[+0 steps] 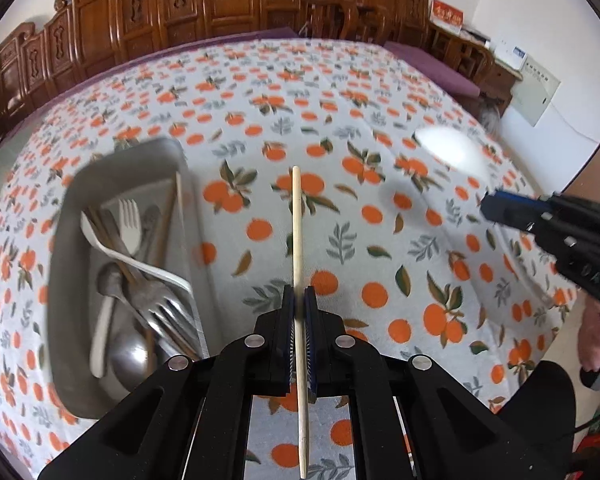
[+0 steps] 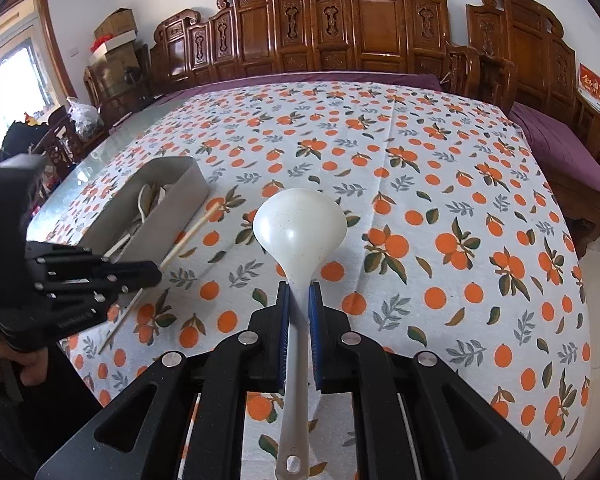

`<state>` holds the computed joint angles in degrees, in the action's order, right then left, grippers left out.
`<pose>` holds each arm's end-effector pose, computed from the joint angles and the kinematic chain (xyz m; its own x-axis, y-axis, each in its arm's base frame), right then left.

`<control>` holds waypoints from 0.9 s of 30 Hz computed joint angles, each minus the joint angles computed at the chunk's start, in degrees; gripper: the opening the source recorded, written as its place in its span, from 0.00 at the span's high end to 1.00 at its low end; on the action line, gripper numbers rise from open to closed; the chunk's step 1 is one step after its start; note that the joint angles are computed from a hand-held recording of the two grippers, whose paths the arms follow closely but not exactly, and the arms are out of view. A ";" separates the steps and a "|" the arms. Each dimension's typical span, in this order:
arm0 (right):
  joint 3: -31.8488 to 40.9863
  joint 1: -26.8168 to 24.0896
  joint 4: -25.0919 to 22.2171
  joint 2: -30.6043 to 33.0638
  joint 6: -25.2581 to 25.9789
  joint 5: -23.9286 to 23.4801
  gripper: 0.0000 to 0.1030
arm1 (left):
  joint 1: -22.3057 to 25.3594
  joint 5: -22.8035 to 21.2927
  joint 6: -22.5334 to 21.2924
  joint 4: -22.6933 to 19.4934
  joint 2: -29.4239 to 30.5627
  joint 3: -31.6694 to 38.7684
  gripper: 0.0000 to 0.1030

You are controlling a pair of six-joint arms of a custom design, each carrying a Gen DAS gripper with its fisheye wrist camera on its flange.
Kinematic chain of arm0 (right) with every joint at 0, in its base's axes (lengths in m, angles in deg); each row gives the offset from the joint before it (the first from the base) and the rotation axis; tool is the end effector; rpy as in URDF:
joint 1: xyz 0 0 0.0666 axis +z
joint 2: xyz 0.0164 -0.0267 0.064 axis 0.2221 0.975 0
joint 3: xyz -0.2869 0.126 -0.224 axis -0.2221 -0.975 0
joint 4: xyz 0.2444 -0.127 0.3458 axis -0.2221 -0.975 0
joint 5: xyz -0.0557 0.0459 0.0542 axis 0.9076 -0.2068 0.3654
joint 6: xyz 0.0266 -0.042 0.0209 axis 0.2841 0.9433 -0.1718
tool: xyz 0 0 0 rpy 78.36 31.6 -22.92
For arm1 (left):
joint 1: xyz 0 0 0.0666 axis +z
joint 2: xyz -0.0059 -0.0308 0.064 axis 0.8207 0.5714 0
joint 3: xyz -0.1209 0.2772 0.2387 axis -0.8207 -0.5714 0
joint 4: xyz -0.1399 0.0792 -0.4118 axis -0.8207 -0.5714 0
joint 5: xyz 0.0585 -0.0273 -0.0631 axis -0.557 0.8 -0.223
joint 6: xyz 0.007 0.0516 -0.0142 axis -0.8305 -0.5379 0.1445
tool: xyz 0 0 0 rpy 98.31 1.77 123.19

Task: Organize utensils
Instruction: 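Carry the chopstick into the grey tray and open the left gripper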

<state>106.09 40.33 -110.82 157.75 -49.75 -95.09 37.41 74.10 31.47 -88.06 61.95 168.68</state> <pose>0.6401 0.3436 0.3755 -0.6448 -0.4143 -0.6423 -0.6440 0.7470 0.1647 0.5596 -0.1747 0.3911 -0.8439 -0.0901 -0.5289 -0.0572 0.9953 -0.0783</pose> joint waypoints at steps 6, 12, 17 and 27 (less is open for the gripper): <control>1.57 0.69 0.12 0.52 -0.38 -0.44 0.89 | 1.67 -0.16 -1.69 1.31 -2.42 -0.31 0.96; 3.59 1.94 -0.34 1.44 -0.90 -0.36 0.89 | 4.46 -0.40 -3.53 2.22 -3.69 -0.94 0.96; 5.64 2.94 -0.96 2.55 -1.79 -0.69 0.89 | 7.49 0.88 -3.79 3.21 -4.15 -1.74 0.96; 10.69 4.94 -2.56 5.42 -3.19 -1.13 0.89 | 11.12 3.68 -3.85 2.70 -1.09 -1.92 0.96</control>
<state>116.79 45.26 -113.37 163.17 -52.94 -96.22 48.53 77.78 27.61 -85.35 60.86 166.75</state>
